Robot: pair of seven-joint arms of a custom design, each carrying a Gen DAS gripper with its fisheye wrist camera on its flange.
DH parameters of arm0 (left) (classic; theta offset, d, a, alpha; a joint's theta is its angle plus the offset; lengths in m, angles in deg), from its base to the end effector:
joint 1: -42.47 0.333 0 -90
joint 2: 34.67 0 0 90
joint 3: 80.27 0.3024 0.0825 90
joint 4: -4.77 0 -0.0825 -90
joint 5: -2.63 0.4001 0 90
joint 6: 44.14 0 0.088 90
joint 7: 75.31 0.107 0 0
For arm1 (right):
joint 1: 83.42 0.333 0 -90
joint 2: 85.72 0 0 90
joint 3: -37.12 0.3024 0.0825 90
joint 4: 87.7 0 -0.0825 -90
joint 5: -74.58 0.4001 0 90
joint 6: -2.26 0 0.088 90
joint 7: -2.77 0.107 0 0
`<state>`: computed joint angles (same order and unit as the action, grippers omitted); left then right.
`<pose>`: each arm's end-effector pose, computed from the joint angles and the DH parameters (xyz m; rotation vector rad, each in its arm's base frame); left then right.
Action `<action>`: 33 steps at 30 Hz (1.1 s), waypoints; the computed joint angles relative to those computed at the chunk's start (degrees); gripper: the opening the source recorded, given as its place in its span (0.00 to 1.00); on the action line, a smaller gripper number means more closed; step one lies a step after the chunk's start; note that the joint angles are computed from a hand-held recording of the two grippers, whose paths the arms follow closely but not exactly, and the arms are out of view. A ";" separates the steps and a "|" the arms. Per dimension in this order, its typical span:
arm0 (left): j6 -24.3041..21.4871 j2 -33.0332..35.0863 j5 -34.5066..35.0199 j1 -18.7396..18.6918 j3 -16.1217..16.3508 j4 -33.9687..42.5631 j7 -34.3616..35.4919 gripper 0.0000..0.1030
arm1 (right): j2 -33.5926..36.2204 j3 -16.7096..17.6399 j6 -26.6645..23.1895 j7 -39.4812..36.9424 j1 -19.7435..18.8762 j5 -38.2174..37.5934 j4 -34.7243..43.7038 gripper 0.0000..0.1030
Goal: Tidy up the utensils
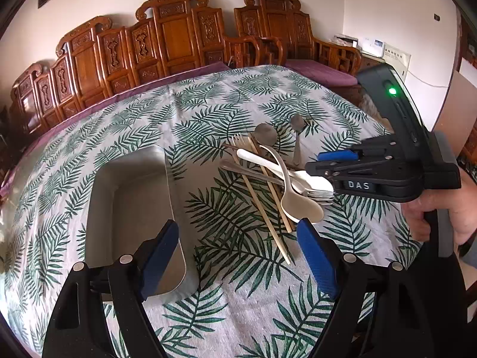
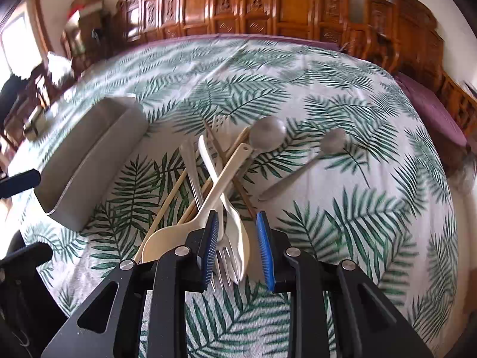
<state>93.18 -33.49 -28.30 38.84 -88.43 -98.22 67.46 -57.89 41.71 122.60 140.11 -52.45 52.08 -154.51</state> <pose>0.6153 -0.1318 0.5754 -0.9648 2.4951 -0.9279 0.6256 0.4059 0.5573 -1.7927 1.9847 -0.5078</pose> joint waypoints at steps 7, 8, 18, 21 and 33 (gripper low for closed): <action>-1.39 2.65 1.07 -0.30 -0.36 2.79 -0.86 0.70 | 7.95 -0.25 -7.72 -6.90 -0.45 4.15 12.73 0.22; -1.49 3.18 1.76 -0.46 -0.45 3.28 -1.29 0.70 | 8.32 -0.12 -8.20 -7.86 -0.68 4.98 13.29 0.20; -3.99 7.56 3.78 -1.63 -1.38 7.86 -4.16 0.65 | 0.36 -0.40 -2.71 -6.83 -1.34 5.40 0.57 0.02; -4.86 9.49 4.99 -2.35 -1.70 9.78 -6.03 0.59 | -3.31 -0.30 -0.95 -2.91 -1.42 3.73 -4.58 0.02; -9.14 15.57 7.32 -5.00 -3.19 16.87 -5.95 0.41 | -9.02 0.28 -0.93 7.56 -2.17 -1.96 -12.15 0.02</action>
